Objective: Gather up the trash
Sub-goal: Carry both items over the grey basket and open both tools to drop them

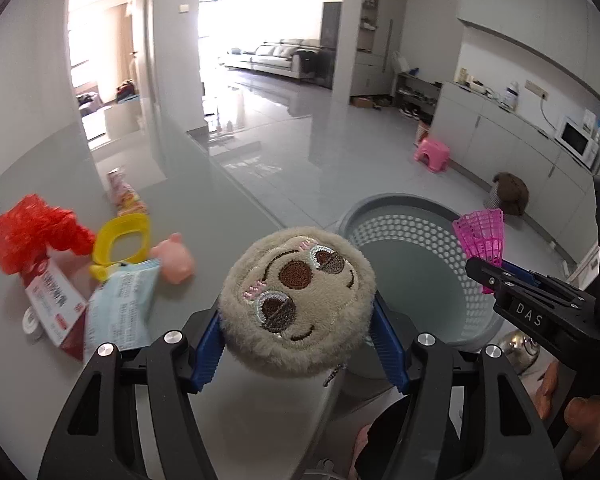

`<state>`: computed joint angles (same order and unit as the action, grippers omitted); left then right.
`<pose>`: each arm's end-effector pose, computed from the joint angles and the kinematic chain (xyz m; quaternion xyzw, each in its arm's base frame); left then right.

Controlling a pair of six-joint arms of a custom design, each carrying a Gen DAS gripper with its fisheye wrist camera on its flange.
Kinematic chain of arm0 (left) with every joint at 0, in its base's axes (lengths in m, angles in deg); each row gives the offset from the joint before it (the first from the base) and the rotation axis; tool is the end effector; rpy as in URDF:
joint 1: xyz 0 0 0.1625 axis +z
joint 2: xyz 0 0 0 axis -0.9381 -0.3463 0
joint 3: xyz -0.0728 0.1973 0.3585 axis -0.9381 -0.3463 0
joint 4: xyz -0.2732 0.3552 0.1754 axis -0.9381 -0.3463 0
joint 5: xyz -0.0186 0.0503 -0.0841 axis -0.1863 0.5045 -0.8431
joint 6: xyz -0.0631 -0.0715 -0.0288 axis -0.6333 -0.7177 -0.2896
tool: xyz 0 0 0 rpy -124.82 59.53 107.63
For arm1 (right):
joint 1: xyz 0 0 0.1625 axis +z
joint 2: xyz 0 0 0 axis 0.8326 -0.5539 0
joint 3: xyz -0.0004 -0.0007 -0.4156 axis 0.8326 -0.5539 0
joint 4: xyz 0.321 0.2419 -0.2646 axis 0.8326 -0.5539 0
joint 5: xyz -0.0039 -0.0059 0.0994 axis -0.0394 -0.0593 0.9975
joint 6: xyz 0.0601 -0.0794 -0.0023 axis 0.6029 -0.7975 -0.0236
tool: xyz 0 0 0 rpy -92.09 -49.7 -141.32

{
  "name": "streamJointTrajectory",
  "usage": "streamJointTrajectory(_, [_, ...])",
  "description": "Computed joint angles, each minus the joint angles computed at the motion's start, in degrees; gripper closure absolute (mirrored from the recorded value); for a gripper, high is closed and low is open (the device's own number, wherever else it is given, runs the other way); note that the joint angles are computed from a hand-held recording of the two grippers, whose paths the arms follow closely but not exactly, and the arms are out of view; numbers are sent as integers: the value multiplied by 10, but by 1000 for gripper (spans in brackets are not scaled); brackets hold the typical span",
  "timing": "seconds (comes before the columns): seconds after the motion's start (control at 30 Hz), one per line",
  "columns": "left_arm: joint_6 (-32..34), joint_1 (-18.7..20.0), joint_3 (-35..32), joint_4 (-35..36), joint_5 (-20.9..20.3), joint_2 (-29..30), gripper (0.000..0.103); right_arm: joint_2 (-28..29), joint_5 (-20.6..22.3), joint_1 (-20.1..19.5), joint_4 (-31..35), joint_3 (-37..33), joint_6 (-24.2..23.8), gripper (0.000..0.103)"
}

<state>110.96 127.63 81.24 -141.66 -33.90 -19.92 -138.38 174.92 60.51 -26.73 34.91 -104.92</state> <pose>-0.1522 -0.5682 0.2346 0.4114 0.8678 -0.2087 0.1845 0.2933 -0.4845 0.0746 -0.1304 -0.8062 0.4487 0.3630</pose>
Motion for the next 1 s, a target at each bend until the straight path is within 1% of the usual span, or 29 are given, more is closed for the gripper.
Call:
streamJointTrajectory(0.07, [4, -4, -7, 10, -15, 17, 40, -14, 11, -3, -5, 20, 12, 68])
streamJointTrajectory(0.13, [5, -8, -16, 21, -28, 36, 40, -30, 13, -9, -19, 42, 11, 68])
streamJointTrajectory(0.2, [10, -13, -22, 27, -31, 53, 40, -36, 13, -14, -24, 53, 15, 68])
streamJointTrajectory(0.43, [14, -30, -28, 34, -26, 94, 40, -63, -20, -41, -45, 86, 17, 68])
streamJointTrajectory(0.63, [17, -32, -36, 37, -17, 115, 40, -85, -45, -65, -51, 101, 12, 67])
streamJointTrajectory(0.77, [14, -30, -46, 45, -14, 128, 39, -82, -50, -71, -47, 97, 14, 66])
streamJointTrajectory(0.97, [10, -30, -50, 44, -10, 136, 38, -87, -57, -76, -65, 103, -6, 65])
streamJointTrajectory(1.0, [8, -31, -49, 44, -10, 134, 37, -88, -57, -77, -69, 104, -10, 63])
